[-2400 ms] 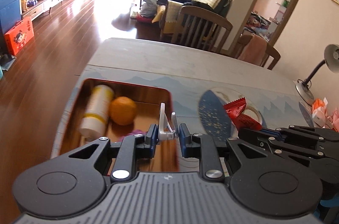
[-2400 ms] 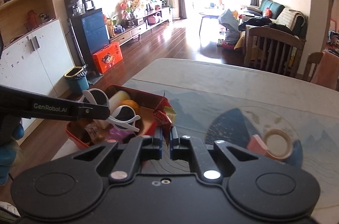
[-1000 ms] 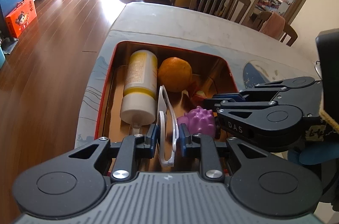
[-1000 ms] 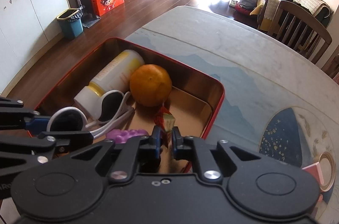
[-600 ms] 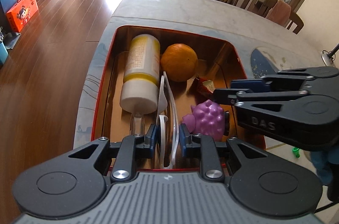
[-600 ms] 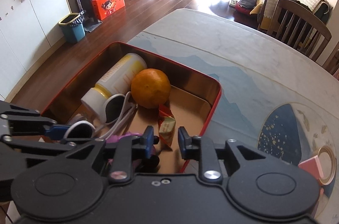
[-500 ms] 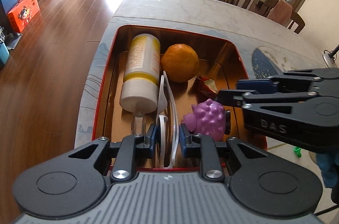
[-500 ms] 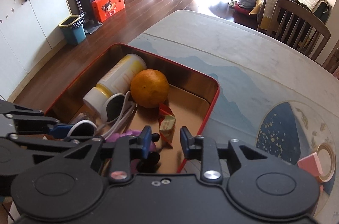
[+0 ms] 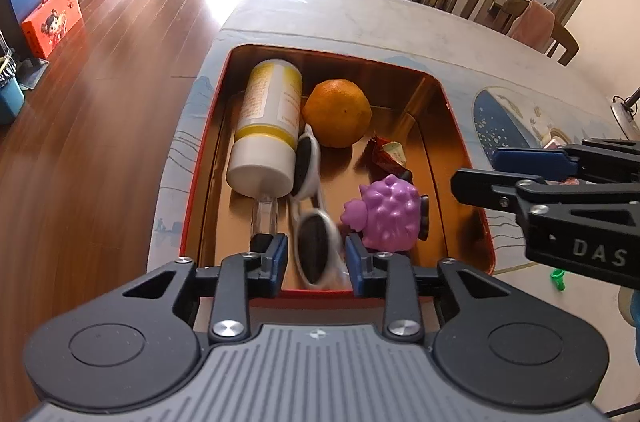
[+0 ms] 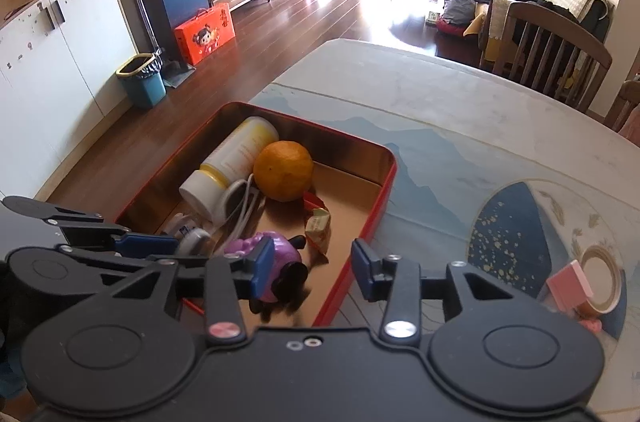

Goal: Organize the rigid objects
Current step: 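Withdraw both tools from the tin back over the table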

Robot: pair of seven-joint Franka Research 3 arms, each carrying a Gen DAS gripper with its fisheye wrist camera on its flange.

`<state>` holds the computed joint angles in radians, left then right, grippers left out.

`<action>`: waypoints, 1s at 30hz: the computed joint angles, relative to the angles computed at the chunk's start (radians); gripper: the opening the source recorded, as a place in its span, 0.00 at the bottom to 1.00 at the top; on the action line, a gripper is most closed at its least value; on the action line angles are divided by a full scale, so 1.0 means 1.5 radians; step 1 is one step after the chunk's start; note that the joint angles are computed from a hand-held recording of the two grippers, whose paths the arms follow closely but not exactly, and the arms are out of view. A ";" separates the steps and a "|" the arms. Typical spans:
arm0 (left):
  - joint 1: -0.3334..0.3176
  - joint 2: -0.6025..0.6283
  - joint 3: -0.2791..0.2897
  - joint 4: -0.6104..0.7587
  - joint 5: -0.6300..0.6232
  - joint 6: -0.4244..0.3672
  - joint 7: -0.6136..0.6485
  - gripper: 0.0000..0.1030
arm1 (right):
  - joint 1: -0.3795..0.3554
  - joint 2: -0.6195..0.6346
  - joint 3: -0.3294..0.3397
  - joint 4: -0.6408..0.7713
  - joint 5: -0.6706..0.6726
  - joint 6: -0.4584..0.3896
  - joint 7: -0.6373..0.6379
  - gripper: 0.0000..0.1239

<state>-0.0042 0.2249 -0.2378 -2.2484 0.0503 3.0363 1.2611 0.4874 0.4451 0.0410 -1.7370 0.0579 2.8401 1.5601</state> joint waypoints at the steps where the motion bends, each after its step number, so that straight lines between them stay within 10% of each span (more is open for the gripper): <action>1: -0.004 -0.005 0.004 -0.004 0.005 0.002 -0.005 0.30 | -0.002 -0.006 0.001 -0.007 0.003 0.004 -0.001 0.36; 6: -0.018 -0.027 0.014 -0.024 0.018 0.016 -0.025 0.31 | -0.008 -0.038 0.005 -0.049 0.013 0.032 -0.004 0.41; 10: -0.043 -0.046 0.037 -0.042 0.055 0.042 -0.064 0.54 | -0.022 -0.065 0.017 -0.084 0.031 0.056 -0.020 0.48; 20: -0.146 -0.077 0.149 -0.034 0.331 0.067 -0.320 0.63 | -0.099 -0.147 0.084 -0.187 0.175 0.122 -0.138 0.64; 30: -0.165 -0.066 0.134 0.021 0.539 0.044 -0.521 0.67 | -0.219 -0.224 0.187 -0.272 0.564 0.164 -0.504 0.82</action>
